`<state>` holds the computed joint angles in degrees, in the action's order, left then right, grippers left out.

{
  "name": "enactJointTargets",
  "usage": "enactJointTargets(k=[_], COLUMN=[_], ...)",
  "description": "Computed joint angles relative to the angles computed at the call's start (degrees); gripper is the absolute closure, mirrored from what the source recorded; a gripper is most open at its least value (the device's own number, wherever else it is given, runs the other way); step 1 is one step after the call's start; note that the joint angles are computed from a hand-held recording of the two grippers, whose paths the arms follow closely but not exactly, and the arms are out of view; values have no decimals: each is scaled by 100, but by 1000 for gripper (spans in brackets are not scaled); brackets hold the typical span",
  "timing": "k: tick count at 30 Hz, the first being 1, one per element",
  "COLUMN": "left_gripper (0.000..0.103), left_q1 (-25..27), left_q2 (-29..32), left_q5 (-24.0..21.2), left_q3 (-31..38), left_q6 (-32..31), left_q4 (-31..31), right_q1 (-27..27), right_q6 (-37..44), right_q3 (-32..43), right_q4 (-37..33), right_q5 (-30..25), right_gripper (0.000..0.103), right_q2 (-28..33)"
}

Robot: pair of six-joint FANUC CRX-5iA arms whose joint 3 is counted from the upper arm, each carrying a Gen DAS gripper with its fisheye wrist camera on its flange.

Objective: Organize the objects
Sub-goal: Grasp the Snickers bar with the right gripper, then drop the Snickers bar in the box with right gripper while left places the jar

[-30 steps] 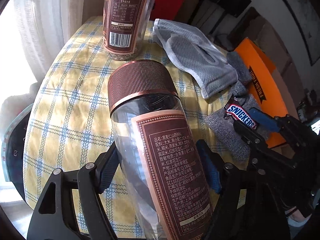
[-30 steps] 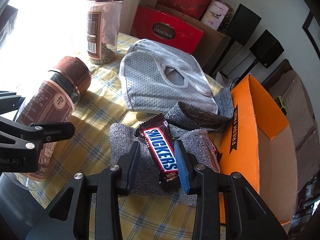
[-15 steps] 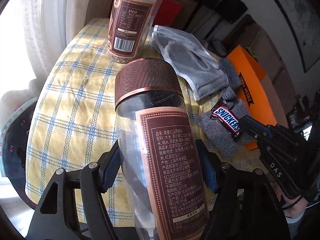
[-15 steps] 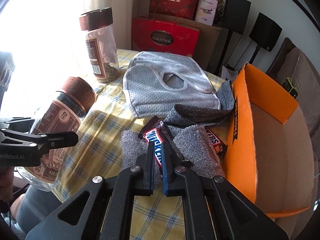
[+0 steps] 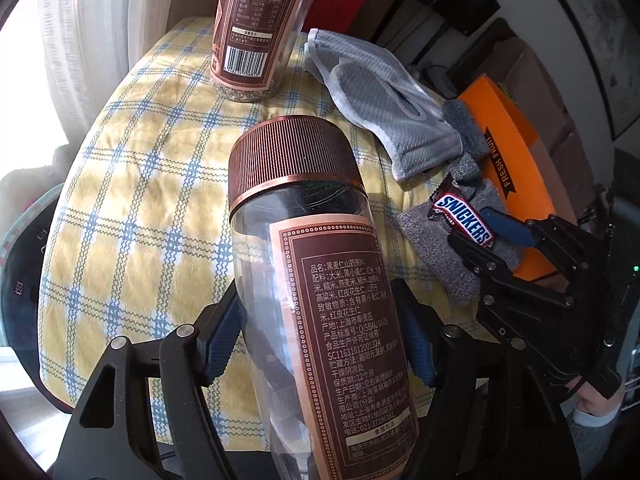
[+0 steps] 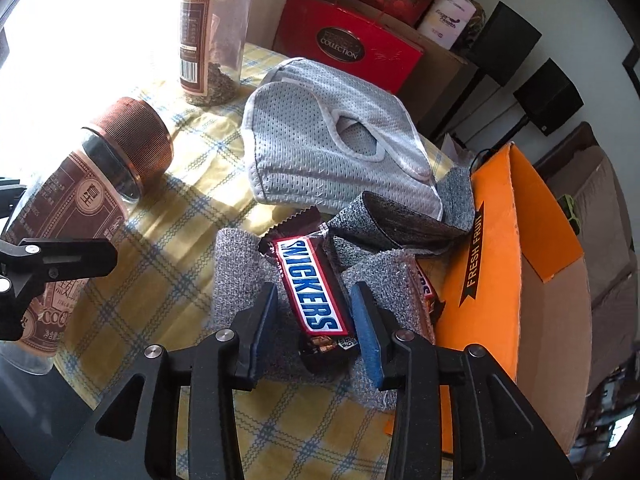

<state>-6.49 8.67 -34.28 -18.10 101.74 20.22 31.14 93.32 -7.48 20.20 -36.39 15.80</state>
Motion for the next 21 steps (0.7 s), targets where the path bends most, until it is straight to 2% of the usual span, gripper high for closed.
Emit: enactJointTargets(k=[2,4,11,13,18,21], left_gripper=[35,35,33,34,36,37], left_q1=[-7,7,-7,-22,57,120], left_q2=[-24,-23,212,230,137,43], left_q5=[77,46,-552,-577,-350,-209], left_q3=[-52,-66,425,460,183,-95], left_q6=[-81,-198,-117,-124,-341,-737], left_q4=[14,85,-257,-296,127,733], right_q1=[-5,-55,-217,-256,-355,-480], right_q6=[-24,16,383,508,737,992], right_q3=[10,89,387,427,409,496], right_q4=[12,-200,-1184,-1463,-1999,-2450], right_q5=[5,10,-178,-257,-320,-450], right_gripper=[63,69,71,71,71,71], right_q2=[63,64,-97,-189,-487,-653])
